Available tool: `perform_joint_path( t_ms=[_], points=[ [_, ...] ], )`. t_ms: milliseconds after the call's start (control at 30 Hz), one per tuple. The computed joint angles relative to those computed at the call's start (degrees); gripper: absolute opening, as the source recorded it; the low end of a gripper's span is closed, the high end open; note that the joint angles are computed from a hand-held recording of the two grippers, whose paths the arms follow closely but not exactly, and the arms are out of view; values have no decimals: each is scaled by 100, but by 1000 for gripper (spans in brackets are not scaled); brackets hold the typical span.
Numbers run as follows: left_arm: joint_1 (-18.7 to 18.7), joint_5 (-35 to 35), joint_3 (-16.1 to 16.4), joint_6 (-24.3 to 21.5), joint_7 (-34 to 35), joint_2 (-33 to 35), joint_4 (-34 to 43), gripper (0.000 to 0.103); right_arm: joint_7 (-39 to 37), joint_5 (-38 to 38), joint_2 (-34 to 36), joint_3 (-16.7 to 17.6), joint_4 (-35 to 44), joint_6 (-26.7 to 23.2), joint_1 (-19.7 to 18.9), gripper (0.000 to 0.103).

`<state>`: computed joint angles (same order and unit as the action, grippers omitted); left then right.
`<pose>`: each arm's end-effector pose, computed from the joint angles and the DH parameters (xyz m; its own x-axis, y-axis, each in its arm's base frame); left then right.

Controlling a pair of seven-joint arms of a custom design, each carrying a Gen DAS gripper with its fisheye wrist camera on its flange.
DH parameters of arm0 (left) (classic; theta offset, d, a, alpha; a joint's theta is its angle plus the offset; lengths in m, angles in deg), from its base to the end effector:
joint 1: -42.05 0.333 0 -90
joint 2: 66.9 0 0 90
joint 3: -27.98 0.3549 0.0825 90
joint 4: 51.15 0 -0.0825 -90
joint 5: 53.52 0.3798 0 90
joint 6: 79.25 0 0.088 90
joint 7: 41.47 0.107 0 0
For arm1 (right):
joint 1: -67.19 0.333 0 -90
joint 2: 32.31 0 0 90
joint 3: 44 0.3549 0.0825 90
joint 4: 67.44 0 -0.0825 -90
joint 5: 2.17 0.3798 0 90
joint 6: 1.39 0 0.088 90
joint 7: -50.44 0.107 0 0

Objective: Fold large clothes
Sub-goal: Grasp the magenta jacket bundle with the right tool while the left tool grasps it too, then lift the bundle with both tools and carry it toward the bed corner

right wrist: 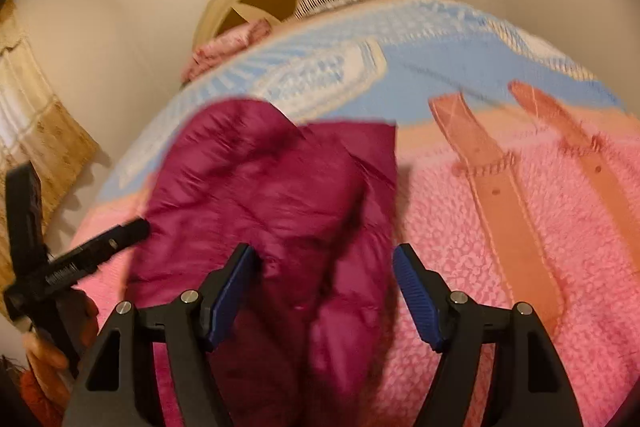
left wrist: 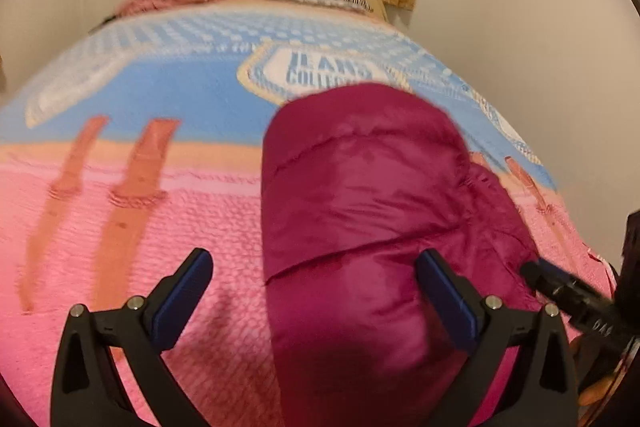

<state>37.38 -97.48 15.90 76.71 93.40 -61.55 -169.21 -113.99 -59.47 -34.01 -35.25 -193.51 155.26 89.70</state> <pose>0.5862 -0.1460 0.4877 -0.4893 -0.8489 0.1999 -0.7203 0.2642 -0.6413 0.4562 0.3155 0.4855 -0.2973 -0.8834 -0.3623 -0.6282 0.4668 -0.6224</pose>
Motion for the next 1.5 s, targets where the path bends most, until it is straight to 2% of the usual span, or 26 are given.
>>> perform_joint_path(
  t_ms=[133,200,233,400,500,600,733,800,867,933,1100,1300,1500],
  points=[
    [128,-733,-56,-490,226,190,46,103,801,-579,260,-162,-96,856,-103,72],
    [187,-972,-55,-729,274,269,79,103,1360,-1147,415,-287,-55,1280,-118,72],
    [227,-1102,-58,-905,333,306,114,103,1556,-1404,463,-330,-9,1330,-89,72],
    [286,-1450,-78,-1347,922,336,170,103,1091,-1455,705,-410,191,1406,27,72],
    [145,-1359,-99,-1092,999,276,105,103,363,-938,824,-464,240,1540,59,72],
    [35,-1398,-121,-774,989,188,-25,94,-429,-330,873,-478,288,1374,183,63],
    [-196,-1278,-170,-124,1035,-127,-396,79,-1006,143,877,-527,317,1265,350,39],
    [-374,-1137,-200,325,1075,-412,-707,73,-1178,374,791,-469,342,881,490,33],
    [-506,-1108,-157,462,1044,-648,-945,70,-1321,467,705,-390,365,515,592,31],
    [-612,-1231,-42,349,1042,-852,-1112,67,-1212,460,558,-325,248,425,628,29],
    [-843,-1340,180,29,958,-1373,-1500,64,-283,77,15,-97,-311,647,502,28],
    [-1158,-1504,432,-198,1146,-1780,-1771,63,111,71,-830,441,-883,203,280,28],
    [-1507,-1666,448,-238,1354,-2236,-2011,63,351,312,-1640,939,-1351,-230,34,28]
  ],
)
